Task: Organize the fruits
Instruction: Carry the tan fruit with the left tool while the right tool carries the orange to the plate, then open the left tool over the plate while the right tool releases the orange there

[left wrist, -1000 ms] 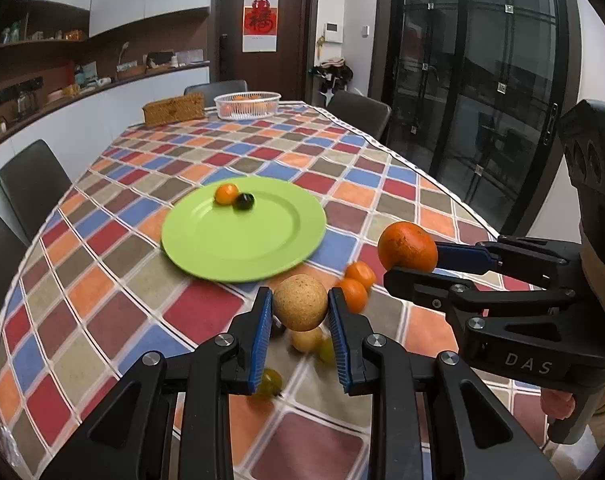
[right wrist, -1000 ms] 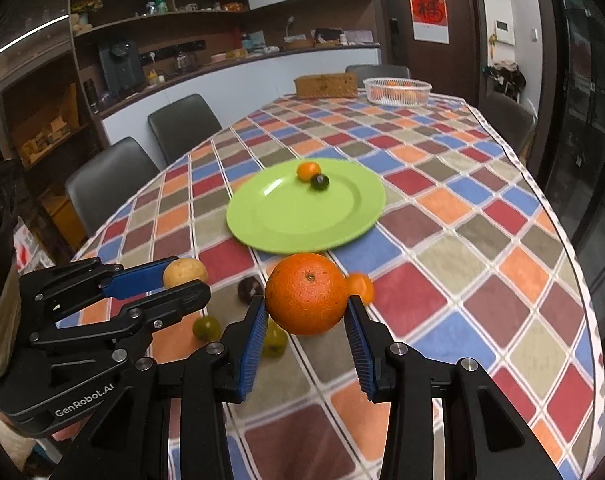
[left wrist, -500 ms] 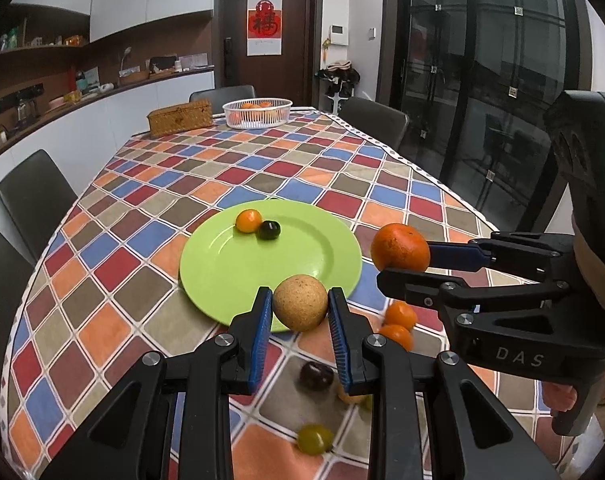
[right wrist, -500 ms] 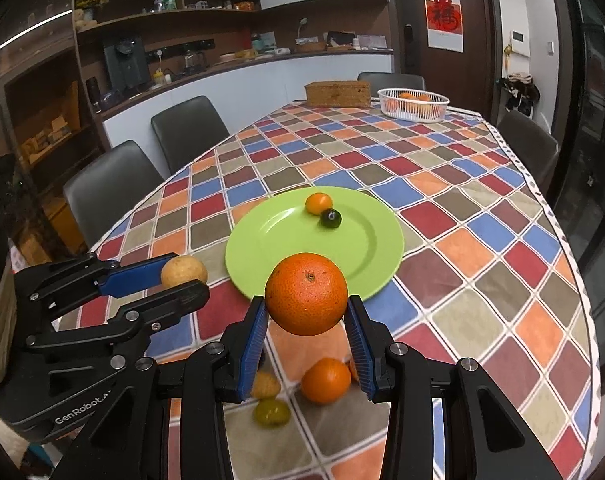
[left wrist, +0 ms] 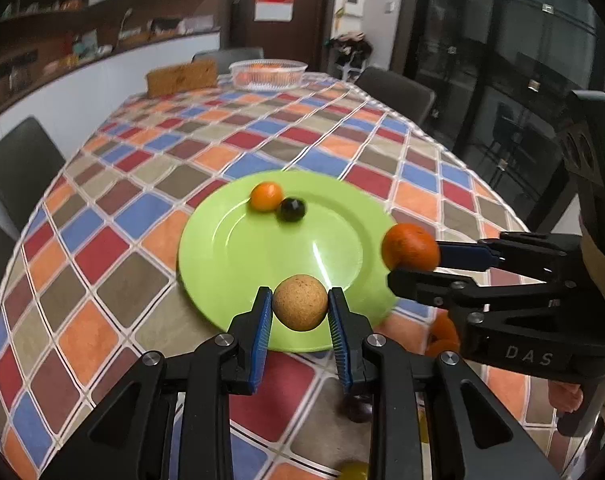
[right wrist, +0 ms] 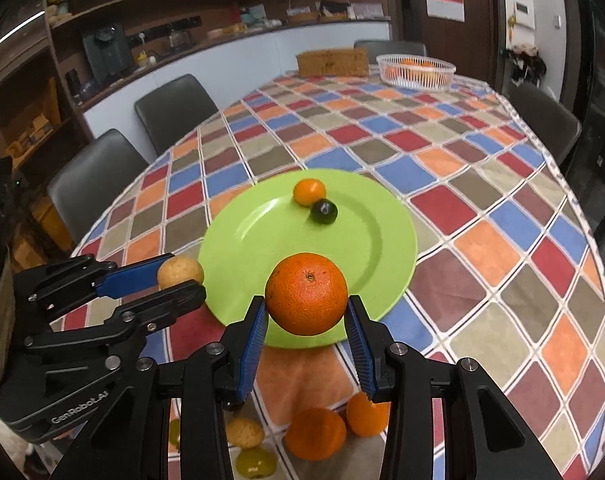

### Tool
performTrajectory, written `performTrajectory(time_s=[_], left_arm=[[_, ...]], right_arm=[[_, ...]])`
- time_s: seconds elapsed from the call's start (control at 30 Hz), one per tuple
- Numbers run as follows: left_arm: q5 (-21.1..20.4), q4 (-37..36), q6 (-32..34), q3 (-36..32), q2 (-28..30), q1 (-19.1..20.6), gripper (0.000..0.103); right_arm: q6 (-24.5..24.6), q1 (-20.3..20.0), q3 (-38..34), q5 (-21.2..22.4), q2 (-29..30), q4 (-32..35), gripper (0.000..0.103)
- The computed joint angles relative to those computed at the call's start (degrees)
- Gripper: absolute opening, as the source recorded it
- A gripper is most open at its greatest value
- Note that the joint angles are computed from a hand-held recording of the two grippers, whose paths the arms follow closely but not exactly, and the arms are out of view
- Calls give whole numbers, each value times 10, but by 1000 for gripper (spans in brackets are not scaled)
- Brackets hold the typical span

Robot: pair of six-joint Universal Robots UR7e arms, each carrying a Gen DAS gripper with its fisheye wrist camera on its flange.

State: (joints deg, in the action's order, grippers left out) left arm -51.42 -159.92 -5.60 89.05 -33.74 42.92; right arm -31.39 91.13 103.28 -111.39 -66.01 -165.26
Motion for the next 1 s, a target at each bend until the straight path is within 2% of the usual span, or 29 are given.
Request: performTrajectory(time_s=[0.13, 0.5, 0.57, 0.63, 0.77, 0.87, 1.0], left_arm=[[4, 13, 12, -13, 9, 11, 28], [-9, 35, 37, -31, 17, 33, 28], [-9, 32, 38, -32, 18, 34, 32], [-10, 27, 41, -31, 17, 34, 39], [-1, 18, 26, -15, 4, 26, 40], [9, 8, 6, 8, -12, 14, 40], [34, -3, -19, 41, -31, -10, 45]], right_arm=[[23, -5, -23, -9, 20, 25, 41], [12, -3, -43, -37, 59, -6, 41], [13, -3, -45, -38, 62, -7, 41], [11, -3, -46, -44, 65, -10, 41], [4, 0, -39, -43, 62, -30, 45], [-13, 3, -14, -25, 45, -65, 45], [-29, 10, 19, -17, 22, -97, 45]])
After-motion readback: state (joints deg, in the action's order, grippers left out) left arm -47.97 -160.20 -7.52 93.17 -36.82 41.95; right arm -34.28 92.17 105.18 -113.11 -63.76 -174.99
